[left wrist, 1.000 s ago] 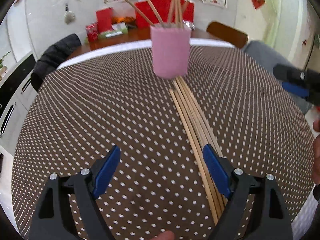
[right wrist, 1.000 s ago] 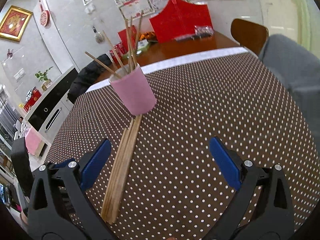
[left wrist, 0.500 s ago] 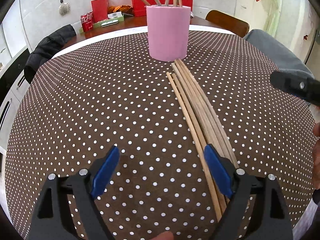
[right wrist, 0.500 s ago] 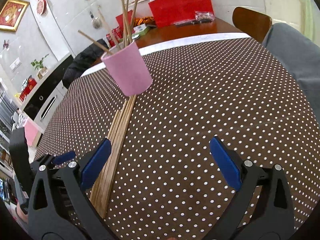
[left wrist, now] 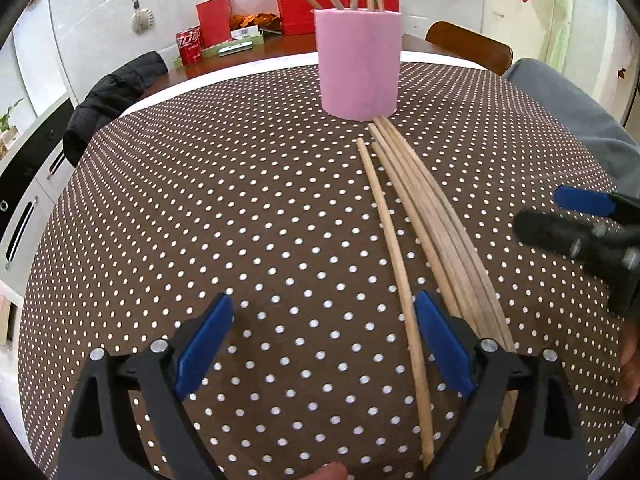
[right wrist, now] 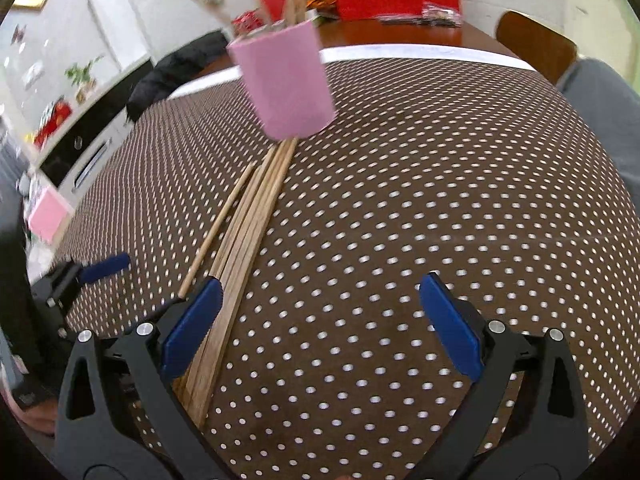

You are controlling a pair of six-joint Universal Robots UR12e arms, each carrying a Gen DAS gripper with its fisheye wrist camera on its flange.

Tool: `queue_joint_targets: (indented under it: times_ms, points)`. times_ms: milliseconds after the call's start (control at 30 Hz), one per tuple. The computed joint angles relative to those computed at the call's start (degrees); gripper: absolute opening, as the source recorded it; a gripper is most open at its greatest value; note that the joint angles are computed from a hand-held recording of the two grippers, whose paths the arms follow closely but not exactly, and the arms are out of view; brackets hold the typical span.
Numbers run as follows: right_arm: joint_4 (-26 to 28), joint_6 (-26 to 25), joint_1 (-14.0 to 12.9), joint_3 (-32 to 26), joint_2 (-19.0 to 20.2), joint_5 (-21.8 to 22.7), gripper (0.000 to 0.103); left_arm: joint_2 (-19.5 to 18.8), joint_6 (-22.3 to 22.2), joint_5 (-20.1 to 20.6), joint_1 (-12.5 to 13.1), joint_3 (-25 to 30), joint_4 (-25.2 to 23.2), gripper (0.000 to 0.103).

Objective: Organize utensils
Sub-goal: 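Move both open tools back down to the chopstick pile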

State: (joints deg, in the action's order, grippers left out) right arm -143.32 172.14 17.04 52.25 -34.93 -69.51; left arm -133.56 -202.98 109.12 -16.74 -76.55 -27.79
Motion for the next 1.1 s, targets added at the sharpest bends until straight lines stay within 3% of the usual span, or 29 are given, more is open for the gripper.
queue_joint_targets:
  times_ms: [133,300,700,1100]
  points:
    - [1.53,-4.71,1.45,-0.97,0.66,-4.14,0.097,0.78,-0.89,-0.69,0.39,-1.66,1.2,0.091]
    - [1.42,-3.8,2.17,-2.13,1.45,-8.47,0.097,0.89,-1.42,-0.91,0.41,-2.01,1.5,0.091]
    - [4.86,-5.1,2.13,-5.35,3.0,-7.16,0.097,1.51,-1.47,-1.42,1.09,-3.07,2.24,0.091]
    - [6.02,-9.07,2.99,-4.69,2.4,-11.83,0.097,1.71,-0.1,-1.63,1.14,-3.49,2.3,0.091]
